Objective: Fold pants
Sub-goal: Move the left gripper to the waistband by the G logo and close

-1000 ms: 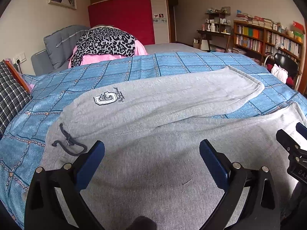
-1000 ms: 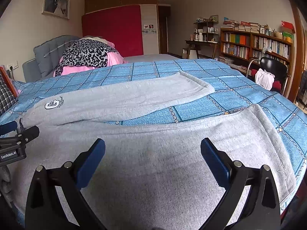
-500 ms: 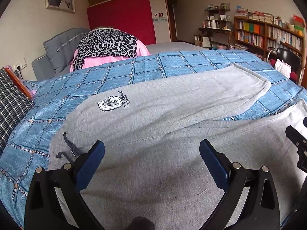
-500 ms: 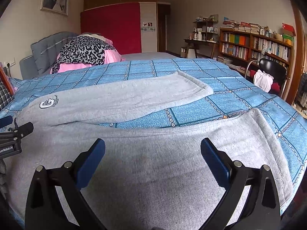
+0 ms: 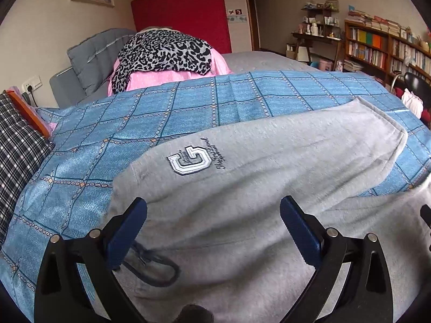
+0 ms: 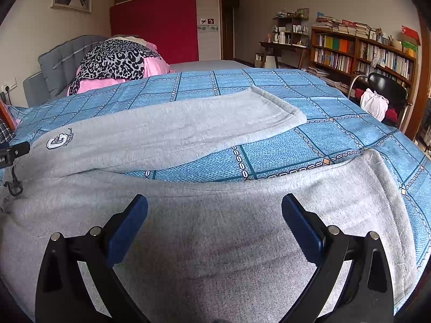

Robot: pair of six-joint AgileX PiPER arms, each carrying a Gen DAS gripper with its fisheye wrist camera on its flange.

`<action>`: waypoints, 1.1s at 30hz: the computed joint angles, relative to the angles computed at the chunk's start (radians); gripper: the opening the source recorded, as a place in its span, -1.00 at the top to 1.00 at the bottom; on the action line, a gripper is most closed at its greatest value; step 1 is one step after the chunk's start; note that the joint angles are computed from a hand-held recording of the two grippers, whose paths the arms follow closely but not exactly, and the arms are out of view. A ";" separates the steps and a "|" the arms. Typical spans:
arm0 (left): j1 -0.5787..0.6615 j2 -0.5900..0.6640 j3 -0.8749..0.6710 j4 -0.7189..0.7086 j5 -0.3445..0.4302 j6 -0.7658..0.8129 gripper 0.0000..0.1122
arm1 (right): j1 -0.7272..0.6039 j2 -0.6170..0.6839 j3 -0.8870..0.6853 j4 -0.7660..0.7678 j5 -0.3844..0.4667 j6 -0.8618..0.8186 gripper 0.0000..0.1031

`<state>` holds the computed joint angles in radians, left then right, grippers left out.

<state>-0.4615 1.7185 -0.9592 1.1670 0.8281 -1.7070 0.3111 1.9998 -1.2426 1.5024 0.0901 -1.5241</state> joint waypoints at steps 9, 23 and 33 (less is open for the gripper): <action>0.321 -0.026 -0.014 -0.136 -0.190 0.214 -0.75 | 0.004 0.035 -0.044 -0.404 0.011 0.391 -0.94; 0.634 0.201 -0.224 -0.524 -0.400 0.755 -0.75 | 0.022 0.046 -0.071 -0.863 0.034 0.803 -0.94; 0.712 0.240 -0.200 -0.718 -0.508 0.949 -0.71 | 0.039 0.067 -0.152 -0.996 0.162 0.878 -0.94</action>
<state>0.2510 1.9582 -1.1592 0.4495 0.3196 -0.7582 0.3504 2.0672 -1.3943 0.5066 0.2525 -0.6456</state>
